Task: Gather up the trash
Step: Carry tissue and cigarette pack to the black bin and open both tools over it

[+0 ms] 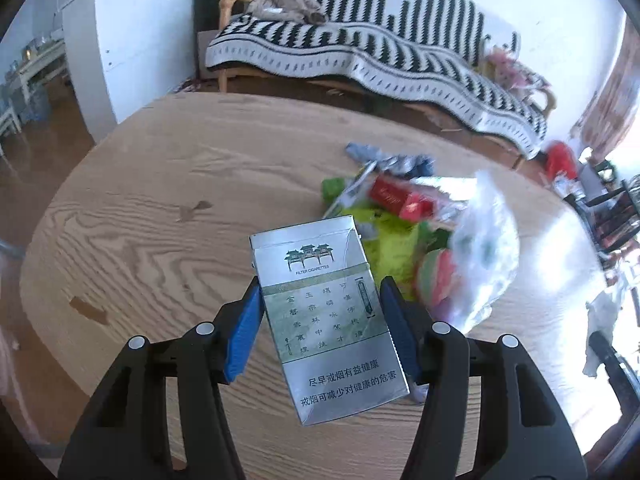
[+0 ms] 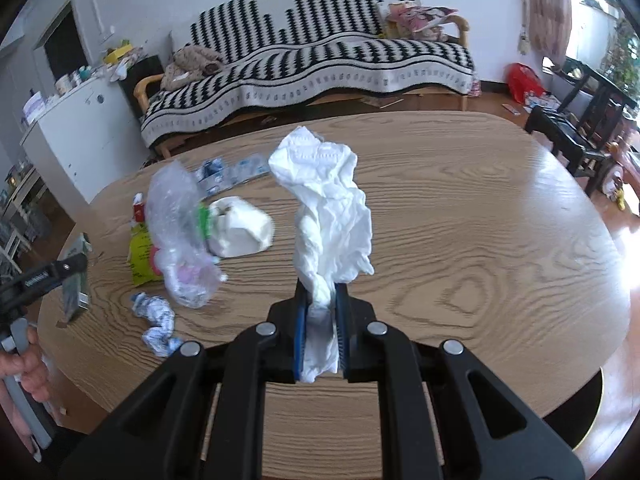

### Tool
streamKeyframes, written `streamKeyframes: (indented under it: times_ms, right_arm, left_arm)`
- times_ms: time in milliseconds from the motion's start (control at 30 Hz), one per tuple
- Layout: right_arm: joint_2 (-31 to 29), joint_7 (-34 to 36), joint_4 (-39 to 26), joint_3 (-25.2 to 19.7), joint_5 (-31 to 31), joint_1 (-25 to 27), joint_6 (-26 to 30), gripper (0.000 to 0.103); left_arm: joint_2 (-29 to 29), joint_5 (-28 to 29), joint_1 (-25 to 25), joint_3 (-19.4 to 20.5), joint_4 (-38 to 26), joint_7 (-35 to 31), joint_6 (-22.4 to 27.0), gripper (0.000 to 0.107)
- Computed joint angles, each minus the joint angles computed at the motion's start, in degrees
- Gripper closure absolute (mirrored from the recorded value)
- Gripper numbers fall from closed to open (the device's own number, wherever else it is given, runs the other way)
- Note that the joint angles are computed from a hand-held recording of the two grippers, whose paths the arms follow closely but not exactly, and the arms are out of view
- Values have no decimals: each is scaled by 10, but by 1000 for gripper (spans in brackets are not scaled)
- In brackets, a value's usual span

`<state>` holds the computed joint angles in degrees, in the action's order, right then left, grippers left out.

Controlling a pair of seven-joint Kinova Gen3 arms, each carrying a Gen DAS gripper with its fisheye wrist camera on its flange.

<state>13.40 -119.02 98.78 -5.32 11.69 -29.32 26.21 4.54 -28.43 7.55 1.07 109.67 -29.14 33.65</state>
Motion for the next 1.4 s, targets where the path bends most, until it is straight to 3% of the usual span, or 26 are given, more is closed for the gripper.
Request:
streamKeyframes:
  times_ms: [167, 300, 533, 767, 867, 1033, 1133, 1400]
  right_arm:
    - [-47, -6, 51, 18, 1, 39, -16, 90]
    - [-92, 17, 105, 28, -23, 110, -30, 90]
    - [-141, 144, 175, 79, -130, 256, -22, 90]
    - [-106, 299, 160, 131, -275, 392, 67, 90]
    - [-81, 324, 150, 142, -305, 434, 90, 90]
    - [-50, 378, 140, 135, -356, 496, 117, 89]
    - [-26, 410, 130, 130, -384, 530, 134, 89]
    - [-3, 414, 114, 117, -409, 550, 140, 89]
  left_arm:
    - [0, 79, -10, 14, -1, -84, -62, 50]
    - [20, 132, 8, 38, -17, -151, -104, 50]
    - [100, 140, 130, 67, -104, -215, -137, 50]
    - [266, 214, 191, 195, -287, -366, -80, 50]
    - [343, 243, 222, 225, -367, -422, -60, 50]
    - [449, 256, 289, 211, -500, -464, 10, 50]
    - [486, 265, 323, 181, -575, -476, 71, 50]
    - [514, 321, 337, 140, -628, -515, 101, 49]
